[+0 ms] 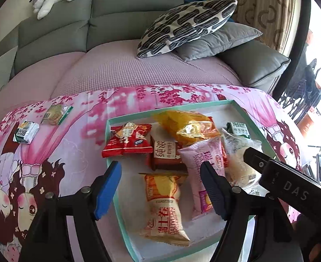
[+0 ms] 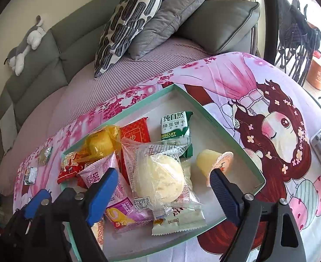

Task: Organize snacks
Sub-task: 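Withdraw both tools from the tray toward the last two packets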

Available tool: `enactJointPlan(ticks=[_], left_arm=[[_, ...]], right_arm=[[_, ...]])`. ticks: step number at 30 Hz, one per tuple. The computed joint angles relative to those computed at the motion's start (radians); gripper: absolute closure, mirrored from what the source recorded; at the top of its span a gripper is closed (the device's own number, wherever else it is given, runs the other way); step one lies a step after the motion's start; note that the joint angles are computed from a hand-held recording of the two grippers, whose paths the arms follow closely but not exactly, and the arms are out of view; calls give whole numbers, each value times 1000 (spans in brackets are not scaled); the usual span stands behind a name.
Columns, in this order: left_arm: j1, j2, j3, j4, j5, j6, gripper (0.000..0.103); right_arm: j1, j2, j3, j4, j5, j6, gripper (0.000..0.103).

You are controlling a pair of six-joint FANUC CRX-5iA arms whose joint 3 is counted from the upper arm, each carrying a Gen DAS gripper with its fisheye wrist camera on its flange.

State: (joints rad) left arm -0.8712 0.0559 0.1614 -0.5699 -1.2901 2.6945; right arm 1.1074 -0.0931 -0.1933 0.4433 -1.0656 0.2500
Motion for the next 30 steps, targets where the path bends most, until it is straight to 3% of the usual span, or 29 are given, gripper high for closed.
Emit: enactJointPlan(ticks=[10,20,22,23,30], left_arm=[[57,-79,-100,-5,-117,180,27],[77,-111,-133,4,-142,223,27],[73,-103,-124,0,-140,207,20],[69,-100,-120,-5,-140,202,11],[56,-93,-111,-17,-121,199,9]], right_arm=[[41,47,44,37,-85,64,11],[72,71,65,63,-100,93,10],[76,74,61,79,-103,95,3],[79,74,56,90,-104,91,0],[78,77,56,95,-115,94,0]])
